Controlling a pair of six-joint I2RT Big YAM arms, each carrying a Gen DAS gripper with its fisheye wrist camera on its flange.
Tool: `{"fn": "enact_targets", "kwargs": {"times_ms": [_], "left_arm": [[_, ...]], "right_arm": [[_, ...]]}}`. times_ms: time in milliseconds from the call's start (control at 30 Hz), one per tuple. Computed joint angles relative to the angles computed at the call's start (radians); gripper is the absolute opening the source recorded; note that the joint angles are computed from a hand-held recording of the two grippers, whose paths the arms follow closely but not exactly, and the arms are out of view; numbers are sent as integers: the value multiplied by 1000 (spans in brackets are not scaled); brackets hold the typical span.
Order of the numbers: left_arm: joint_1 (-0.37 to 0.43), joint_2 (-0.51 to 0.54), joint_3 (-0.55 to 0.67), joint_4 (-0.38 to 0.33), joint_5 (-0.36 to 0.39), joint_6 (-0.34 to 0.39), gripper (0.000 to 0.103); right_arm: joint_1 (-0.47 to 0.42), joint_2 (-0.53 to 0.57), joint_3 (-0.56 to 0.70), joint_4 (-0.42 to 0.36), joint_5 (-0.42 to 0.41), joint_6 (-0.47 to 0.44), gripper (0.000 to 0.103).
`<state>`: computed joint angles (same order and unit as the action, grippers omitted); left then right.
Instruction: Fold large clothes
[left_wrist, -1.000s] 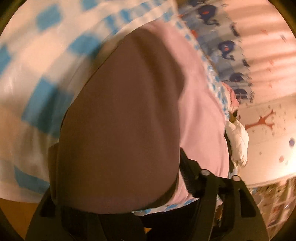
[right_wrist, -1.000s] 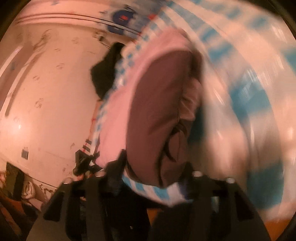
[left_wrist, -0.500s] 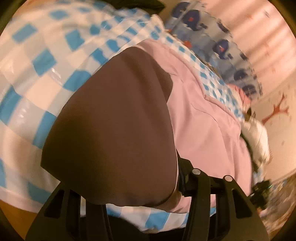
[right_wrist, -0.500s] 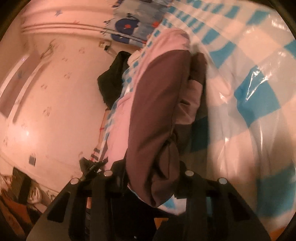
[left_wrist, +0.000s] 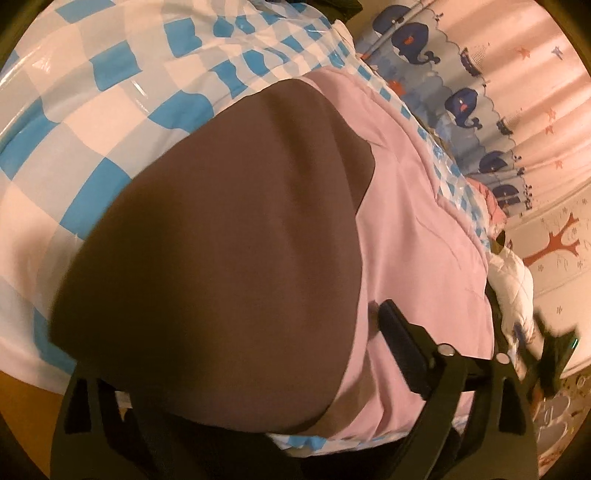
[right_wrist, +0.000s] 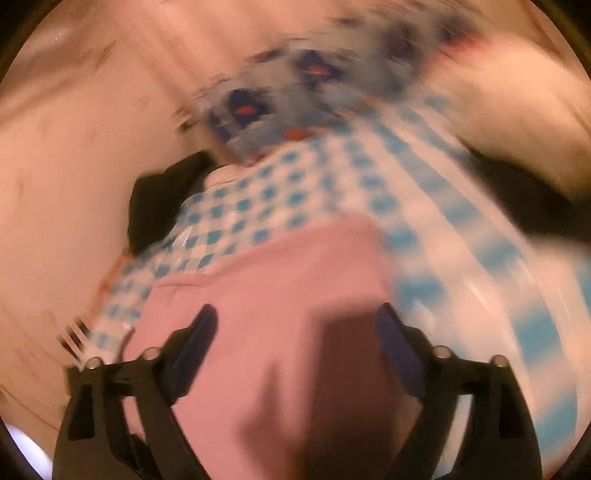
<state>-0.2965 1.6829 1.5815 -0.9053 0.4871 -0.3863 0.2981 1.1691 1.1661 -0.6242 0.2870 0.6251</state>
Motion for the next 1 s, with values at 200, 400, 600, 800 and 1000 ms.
{"fn": "enact_targets", "kwargs": {"times_ms": [200,400,600,800,1000], "left_arm": [[7,52,36,-4,81,-105,93],[12,76,51,-7,107,-98,96],[-22,42,33,13,-11,-46,96],[-52,-8,3,60,-128,15,96],[-48,-5,17,29,-137,31,96]], "right_arm": [[-9,537,387,-129,-23,-148,89],[-19,591,474,-268,-61,-146,91],[-1,739,762,-348,36,-125,91],[-26,1032,1065,-582,28,-81,94],[-49,958,1022,-543,-50,-61,93]]}}
